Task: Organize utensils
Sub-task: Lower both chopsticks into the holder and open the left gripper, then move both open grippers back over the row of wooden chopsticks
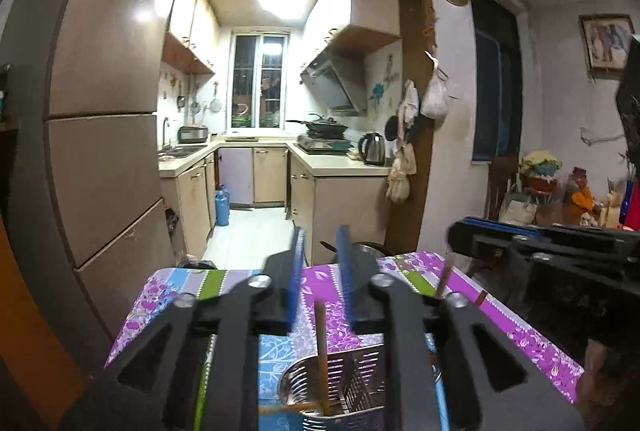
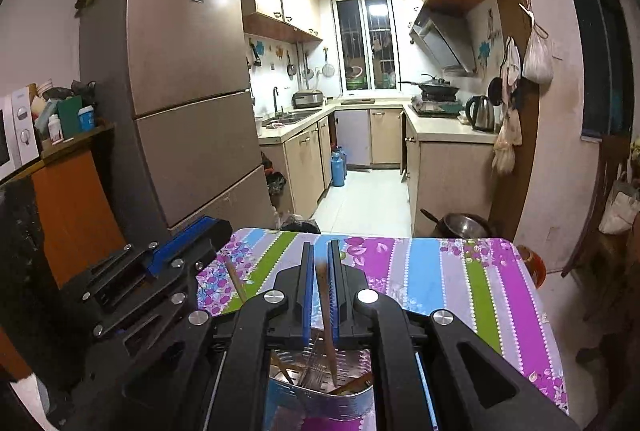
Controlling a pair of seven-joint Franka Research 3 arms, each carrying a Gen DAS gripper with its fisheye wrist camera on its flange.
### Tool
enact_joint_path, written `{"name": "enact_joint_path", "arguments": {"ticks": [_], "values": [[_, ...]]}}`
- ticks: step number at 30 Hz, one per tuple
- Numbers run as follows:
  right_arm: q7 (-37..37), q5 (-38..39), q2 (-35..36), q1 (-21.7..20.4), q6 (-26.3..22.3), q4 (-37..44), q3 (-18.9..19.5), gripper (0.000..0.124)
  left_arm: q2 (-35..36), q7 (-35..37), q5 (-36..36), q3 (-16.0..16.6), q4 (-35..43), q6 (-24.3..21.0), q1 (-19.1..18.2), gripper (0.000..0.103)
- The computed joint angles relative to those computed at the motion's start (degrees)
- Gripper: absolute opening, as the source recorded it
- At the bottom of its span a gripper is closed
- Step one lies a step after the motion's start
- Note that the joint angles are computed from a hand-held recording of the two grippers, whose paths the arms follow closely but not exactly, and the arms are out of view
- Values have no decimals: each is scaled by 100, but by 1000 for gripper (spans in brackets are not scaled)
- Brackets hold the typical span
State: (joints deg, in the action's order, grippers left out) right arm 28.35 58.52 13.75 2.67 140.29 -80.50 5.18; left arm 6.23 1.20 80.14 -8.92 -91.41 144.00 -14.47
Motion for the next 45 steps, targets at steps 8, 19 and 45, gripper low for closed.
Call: {"name": "enact_joint_path", "arguments": {"ticks": [8, 19, 45], "values": [[-126, 116, -260, -35, 3, -268, -70, 8, -484, -295, 211, -123, -317, -169, 111, 20], [-804, 621, -1017, -210, -548, -1117, -488, 8, -1418, -555, 297, -545, -1297, -494, 257, 20], [-3720, 574, -3743, -1210, -688, -5517, -2188, 60, -3853, 116, -1910, -2069, -4492, -1568, 99, 50]]}}
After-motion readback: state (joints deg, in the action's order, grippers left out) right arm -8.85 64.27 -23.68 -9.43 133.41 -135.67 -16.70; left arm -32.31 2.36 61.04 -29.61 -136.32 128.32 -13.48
